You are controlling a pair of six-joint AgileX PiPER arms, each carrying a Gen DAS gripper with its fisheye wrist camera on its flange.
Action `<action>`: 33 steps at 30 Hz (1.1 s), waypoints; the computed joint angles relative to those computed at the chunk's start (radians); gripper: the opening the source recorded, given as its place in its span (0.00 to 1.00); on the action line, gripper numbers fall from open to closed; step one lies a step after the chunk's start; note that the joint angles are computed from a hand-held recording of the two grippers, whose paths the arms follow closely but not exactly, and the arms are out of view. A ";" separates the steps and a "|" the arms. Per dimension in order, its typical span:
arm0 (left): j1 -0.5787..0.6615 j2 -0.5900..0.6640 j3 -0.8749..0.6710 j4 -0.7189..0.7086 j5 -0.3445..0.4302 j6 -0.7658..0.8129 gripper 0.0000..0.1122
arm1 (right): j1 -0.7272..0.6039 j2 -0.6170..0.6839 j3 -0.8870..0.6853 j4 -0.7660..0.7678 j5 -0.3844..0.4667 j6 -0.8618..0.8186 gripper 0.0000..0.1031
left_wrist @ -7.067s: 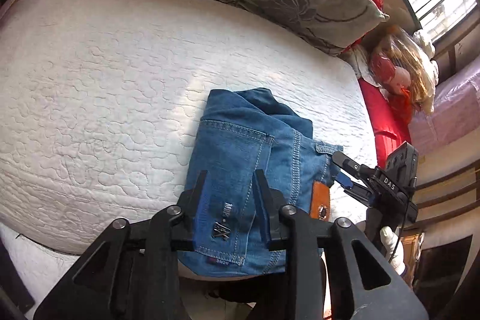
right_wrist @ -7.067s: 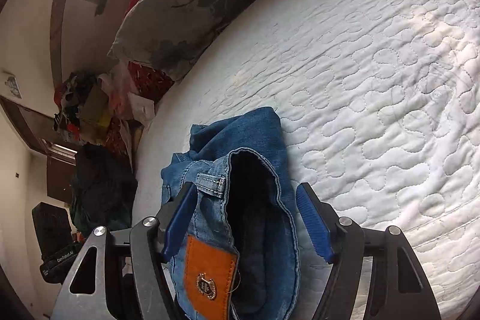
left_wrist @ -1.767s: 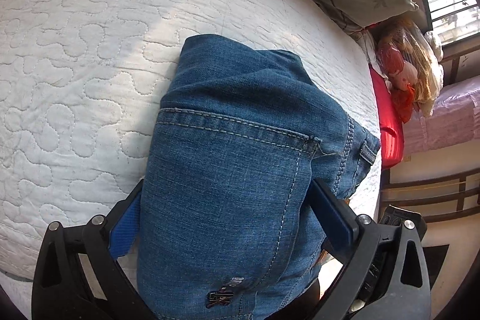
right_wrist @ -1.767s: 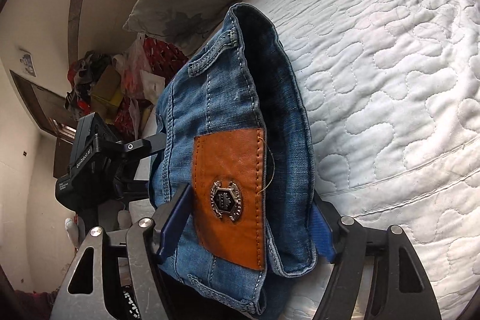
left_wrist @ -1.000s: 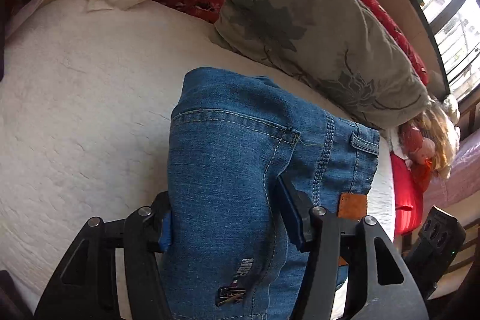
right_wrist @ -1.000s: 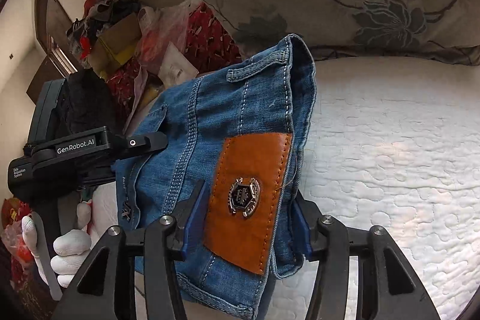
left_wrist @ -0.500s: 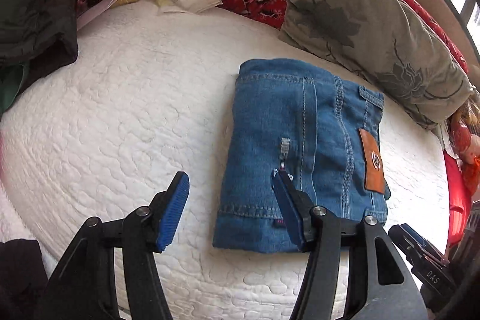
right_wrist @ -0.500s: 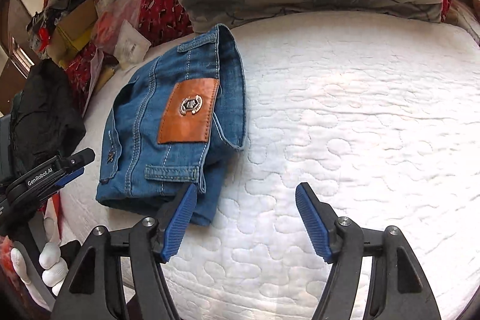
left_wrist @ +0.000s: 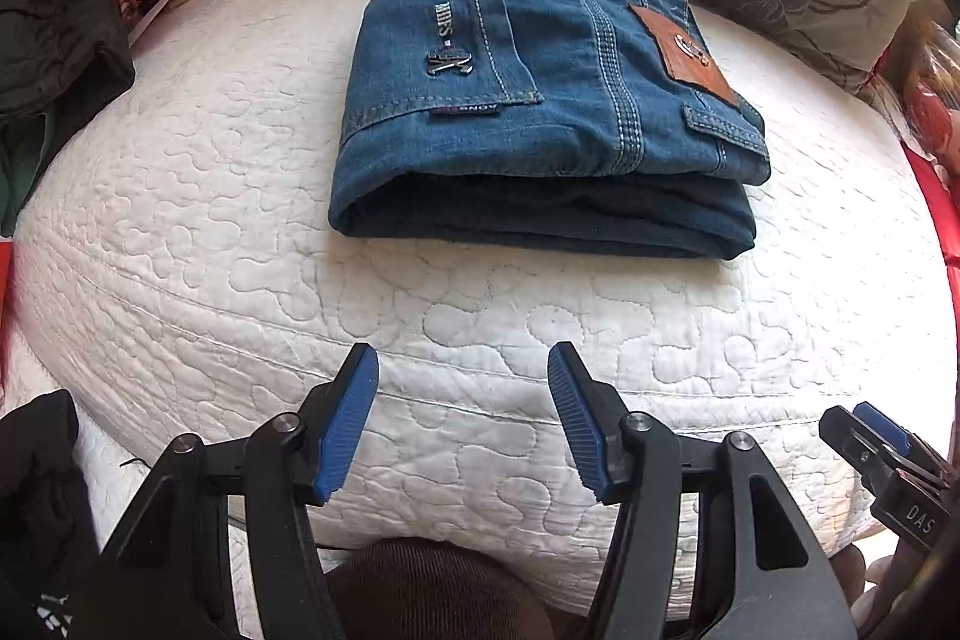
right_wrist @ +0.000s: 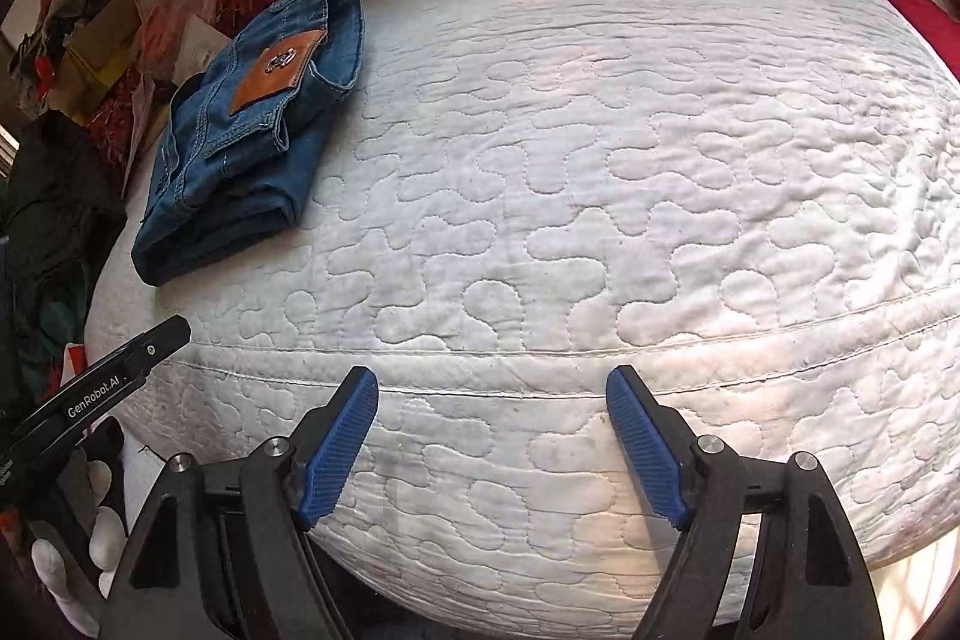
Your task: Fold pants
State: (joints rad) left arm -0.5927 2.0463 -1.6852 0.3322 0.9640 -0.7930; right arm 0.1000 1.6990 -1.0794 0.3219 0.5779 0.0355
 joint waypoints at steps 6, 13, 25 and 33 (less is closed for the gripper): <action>0.003 0.019 0.023 0.031 -0.015 -0.034 0.67 | 0.042 0.012 0.007 -0.050 -0.013 0.032 1.00; 0.104 0.011 0.078 -0.115 -0.090 0.010 0.92 | 0.196 0.055 -0.037 -0.489 0.038 0.408 1.00; 0.010 -0.113 0.118 0.093 -0.032 -0.077 0.92 | 0.176 -0.099 -0.081 -0.452 0.097 0.433 0.98; -0.010 -0.231 0.151 0.109 -0.077 -0.062 0.92 | 0.258 -0.175 -0.205 -0.585 0.152 0.467 0.99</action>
